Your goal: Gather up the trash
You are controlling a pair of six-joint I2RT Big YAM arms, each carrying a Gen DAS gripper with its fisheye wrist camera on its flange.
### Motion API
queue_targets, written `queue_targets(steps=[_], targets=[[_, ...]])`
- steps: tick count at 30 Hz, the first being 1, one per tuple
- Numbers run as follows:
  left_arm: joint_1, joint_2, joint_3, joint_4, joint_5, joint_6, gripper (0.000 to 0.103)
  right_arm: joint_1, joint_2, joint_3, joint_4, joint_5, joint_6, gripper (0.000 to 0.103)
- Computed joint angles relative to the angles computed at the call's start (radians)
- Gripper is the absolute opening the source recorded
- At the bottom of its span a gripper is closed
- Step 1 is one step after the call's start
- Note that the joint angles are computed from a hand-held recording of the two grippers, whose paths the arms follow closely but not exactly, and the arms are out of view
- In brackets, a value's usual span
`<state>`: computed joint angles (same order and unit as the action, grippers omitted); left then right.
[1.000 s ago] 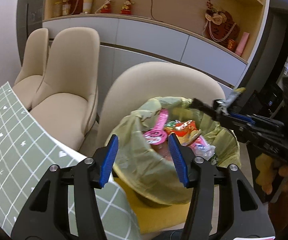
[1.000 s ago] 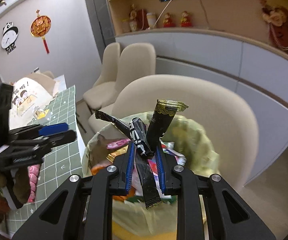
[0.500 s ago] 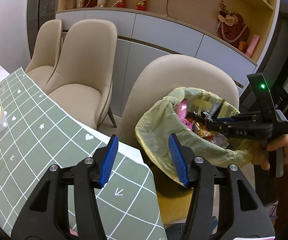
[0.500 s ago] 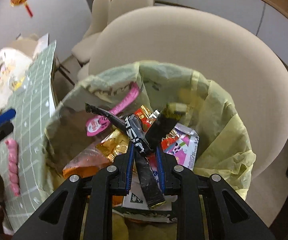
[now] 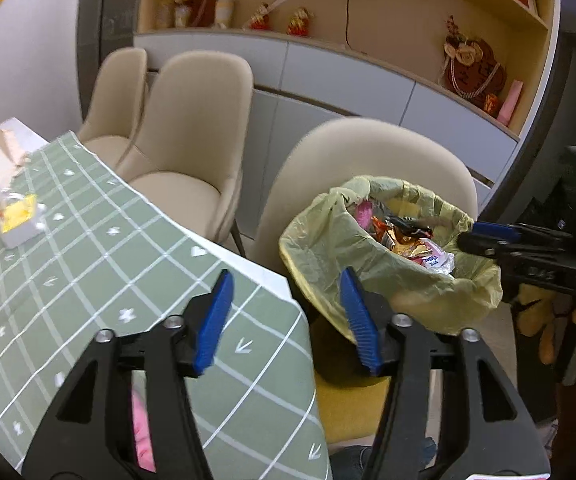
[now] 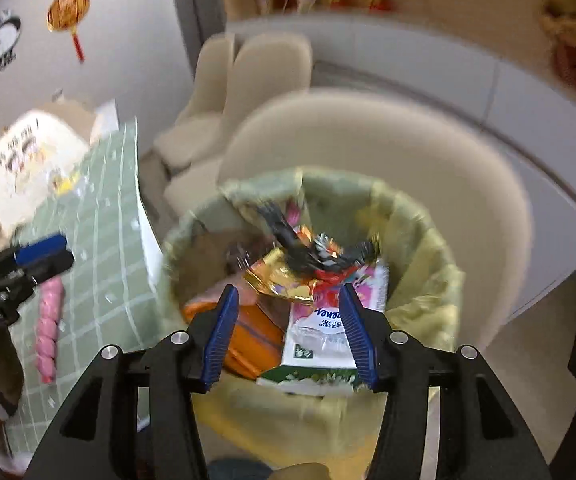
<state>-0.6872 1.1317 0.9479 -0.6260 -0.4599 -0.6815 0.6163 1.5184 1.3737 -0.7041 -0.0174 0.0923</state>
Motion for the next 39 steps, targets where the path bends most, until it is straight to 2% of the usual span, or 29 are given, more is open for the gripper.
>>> queue_targets(steps=[1,3,5,7,9,10,13,18,21,23,28,39], targets=[[-0.018,-0.016,-0.007,-0.006,-0.029,-0.011,0.06,0.01,-0.023,-0.019,0.01,0.015,0.012,0.049],[-0.064,-0.06,-0.033,-0.019,-0.089,-0.037,0.069,0.041,-0.1,-0.088,0.038,0.035,0.042,0.049],[-0.116,-0.098,-0.055,-0.053,-0.149,-0.073,0.078,0.072,-0.176,-0.172,0.108,0.024,0.077,0.049],[-0.16,-0.115,-0.06,-0.106,-0.207,-0.114,0.078,0.111,-0.23,-0.238,0.154,0.041,0.112,0.049],[-0.212,-0.143,-0.075,-0.163,-0.274,-0.185,0.078,0.15,-0.263,-0.282,0.179,0.076,0.14,0.049],[-0.23,-0.147,-0.077,-0.188,-0.295,-0.213,0.078,0.176,-0.285,-0.31,0.194,0.108,0.152,0.049],[-0.312,-0.143,-0.072,-0.32,-0.393,-0.356,0.078,0.255,-0.329,-0.361,0.223,0.213,0.169,0.049],[-0.38,-0.127,-0.059,-0.403,-0.425,-0.446,0.078,0.347,-0.369,-0.401,0.228,0.341,0.184,0.049],[-0.427,-0.107,-0.032,-0.489,-0.472,-0.527,0.078,0.381,-0.379,-0.409,0.22,0.389,0.184,0.049],[-0.45,-0.103,-0.019,-0.523,-0.49,-0.555,0.078,0.39,-0.387,-0.414,0.216,0.398,0.195,0.049],[-0.474,-0.101,-0.01,-0.542,-0.494,-0.563,0.078,0.39,-0.401,-0.42,0.201,0.405,0.214,0.049],[-0.466,-0.093,-0.012,-0.533,-0.457,-0.558,0.078,0.395,-0.399,-0.412,0.178,0.424,0.217,0.049]])
